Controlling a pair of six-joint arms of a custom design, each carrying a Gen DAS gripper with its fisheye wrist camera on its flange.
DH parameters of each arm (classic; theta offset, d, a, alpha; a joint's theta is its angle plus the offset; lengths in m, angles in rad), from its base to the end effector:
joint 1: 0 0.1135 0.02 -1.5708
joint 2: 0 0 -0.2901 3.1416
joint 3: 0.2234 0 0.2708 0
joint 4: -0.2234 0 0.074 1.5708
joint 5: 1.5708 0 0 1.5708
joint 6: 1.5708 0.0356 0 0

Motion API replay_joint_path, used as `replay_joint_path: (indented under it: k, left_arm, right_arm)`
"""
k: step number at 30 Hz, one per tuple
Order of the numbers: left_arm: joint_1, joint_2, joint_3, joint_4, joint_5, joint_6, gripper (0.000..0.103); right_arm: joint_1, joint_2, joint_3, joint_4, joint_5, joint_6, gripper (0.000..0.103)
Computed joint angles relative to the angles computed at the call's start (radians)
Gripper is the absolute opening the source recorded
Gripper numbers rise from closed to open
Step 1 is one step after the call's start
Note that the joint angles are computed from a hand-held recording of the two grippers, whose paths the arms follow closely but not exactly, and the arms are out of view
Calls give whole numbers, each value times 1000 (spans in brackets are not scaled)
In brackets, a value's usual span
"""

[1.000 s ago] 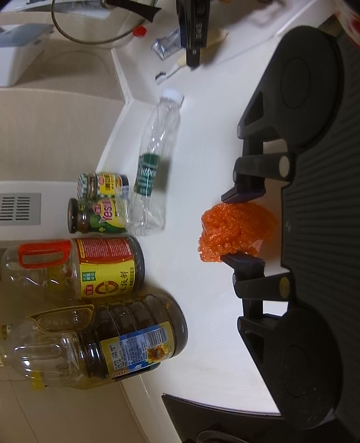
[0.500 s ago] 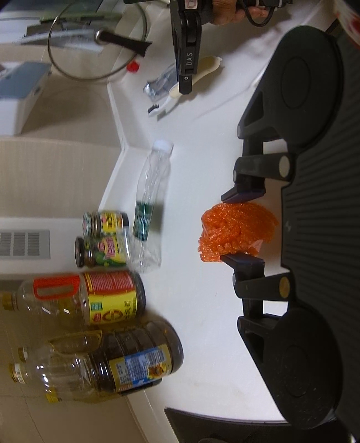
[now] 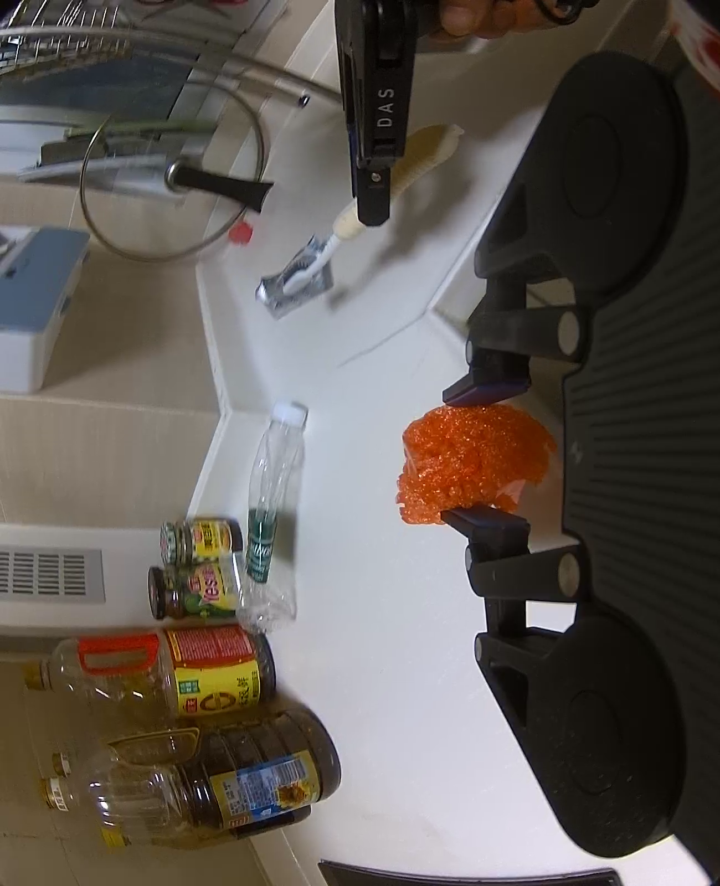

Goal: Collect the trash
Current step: 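Carry the scrubber and toothbrush down over the wastebasket with both tools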

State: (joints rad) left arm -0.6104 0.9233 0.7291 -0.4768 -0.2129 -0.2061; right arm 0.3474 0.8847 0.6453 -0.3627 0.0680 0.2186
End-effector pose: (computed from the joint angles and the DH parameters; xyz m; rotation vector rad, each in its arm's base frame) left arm 0.1689 -0.1090 0.2851 0.3349 2.2068 -0.2088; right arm 0.1863 0.0649 0.2716 -0.1014 2.1797 0.2493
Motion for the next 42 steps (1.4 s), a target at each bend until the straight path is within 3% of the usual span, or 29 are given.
replay_joint_path:
  k: [11, 21, 30, 42]
  left_arm:
    - [-106, -138, -31, -138, -19, -57, 34]
    - [-207, -238, -99, -266, 2, -79, 34]
    - [-191, -233, -229, -249, 75, -99, 34]
    - [-122, 15, -306, -60, 159, -90, 34]
  right_arm:
    - [266, -179, -23, -219, 129, 130, 21]
    - [546, -183, -57, -340, 243, 262, 21]
    - [573, -64, -164, -267, 181, 298, 21]
    - [462, 205, -270, 17, 91, 205, 21]
